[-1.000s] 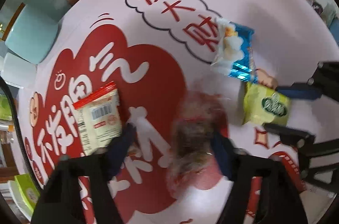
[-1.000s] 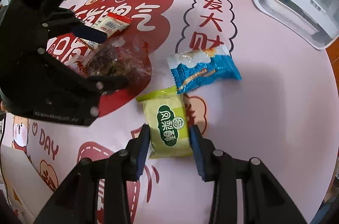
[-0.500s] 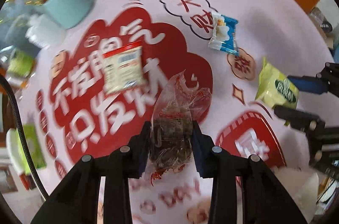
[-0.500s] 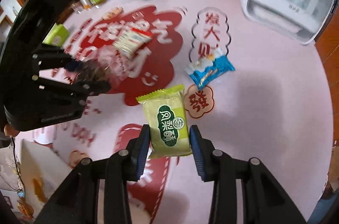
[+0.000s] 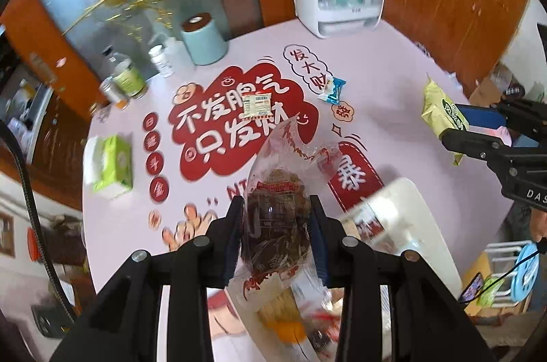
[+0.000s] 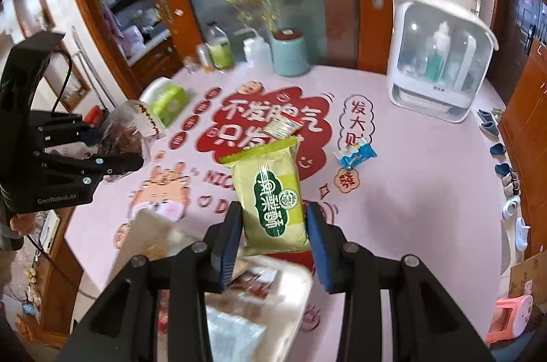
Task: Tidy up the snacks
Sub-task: 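Carry the nut bag with the left tool while the right tool carries the pastry over the tray, then open both tools over the white tray to drop the nut bag and pastry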
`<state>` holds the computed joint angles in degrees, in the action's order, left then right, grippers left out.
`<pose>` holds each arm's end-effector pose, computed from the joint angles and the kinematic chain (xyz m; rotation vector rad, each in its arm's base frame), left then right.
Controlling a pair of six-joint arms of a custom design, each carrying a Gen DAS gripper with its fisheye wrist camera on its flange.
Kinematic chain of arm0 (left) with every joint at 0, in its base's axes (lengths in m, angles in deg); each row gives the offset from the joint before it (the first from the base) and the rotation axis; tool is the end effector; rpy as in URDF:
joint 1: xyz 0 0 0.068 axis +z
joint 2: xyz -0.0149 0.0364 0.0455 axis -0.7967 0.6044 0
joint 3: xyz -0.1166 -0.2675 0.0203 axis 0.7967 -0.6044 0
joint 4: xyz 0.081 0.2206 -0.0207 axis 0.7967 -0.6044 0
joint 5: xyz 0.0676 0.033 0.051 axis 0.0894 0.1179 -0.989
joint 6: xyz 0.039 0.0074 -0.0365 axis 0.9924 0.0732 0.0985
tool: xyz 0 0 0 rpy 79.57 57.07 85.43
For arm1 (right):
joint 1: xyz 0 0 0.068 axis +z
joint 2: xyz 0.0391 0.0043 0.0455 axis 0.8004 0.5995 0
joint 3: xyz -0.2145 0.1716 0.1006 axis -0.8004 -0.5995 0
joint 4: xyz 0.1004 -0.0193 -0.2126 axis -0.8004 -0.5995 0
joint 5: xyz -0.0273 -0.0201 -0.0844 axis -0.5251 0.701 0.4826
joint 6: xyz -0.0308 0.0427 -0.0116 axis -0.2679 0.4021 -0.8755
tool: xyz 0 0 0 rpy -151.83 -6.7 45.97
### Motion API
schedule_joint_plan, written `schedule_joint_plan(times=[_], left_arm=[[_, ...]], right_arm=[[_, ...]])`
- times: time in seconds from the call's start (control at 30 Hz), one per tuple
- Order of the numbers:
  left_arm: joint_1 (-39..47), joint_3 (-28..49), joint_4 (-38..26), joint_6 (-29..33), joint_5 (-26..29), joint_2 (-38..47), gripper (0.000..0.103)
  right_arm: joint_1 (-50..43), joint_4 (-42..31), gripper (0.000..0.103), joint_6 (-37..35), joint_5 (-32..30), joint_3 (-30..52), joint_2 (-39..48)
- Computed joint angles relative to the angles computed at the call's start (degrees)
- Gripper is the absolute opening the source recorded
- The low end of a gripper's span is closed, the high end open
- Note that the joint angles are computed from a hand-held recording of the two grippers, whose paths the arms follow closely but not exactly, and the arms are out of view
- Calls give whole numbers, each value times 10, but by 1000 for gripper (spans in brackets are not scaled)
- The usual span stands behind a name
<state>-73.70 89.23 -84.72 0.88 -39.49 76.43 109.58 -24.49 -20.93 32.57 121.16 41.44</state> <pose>0.2277 -0.0927 0.3259 1.1261 2.4164 -0.1711 0.1018 0.1201 0.3077 0.1899 2.4417 0.1127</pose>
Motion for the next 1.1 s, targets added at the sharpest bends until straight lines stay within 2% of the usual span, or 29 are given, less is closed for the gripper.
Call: schedule_joint_plan(times=[0.2,0.33,0.47,0.57,0.8,1.1], left_arm=[[104,-45,-79,35,64,-118,34],[165,-108,-85,57,87,-185,35],[249,-176,-104,86,133,-227,35],[280,-235,-90,97,139,-255,35],[263,-350,-26,75,84,-296,35],[192,-388,5,26,52,-320,35]], right_arm=[[221,-112,38,232,92,58,35],[324,-167,38,366,119,80,83],[384,-196,38,477,131,85,125],[408,-203,38,534,126,80,148],[405,-163,38,548,98,52,170],[368,-153,38,513,79,55,192]])
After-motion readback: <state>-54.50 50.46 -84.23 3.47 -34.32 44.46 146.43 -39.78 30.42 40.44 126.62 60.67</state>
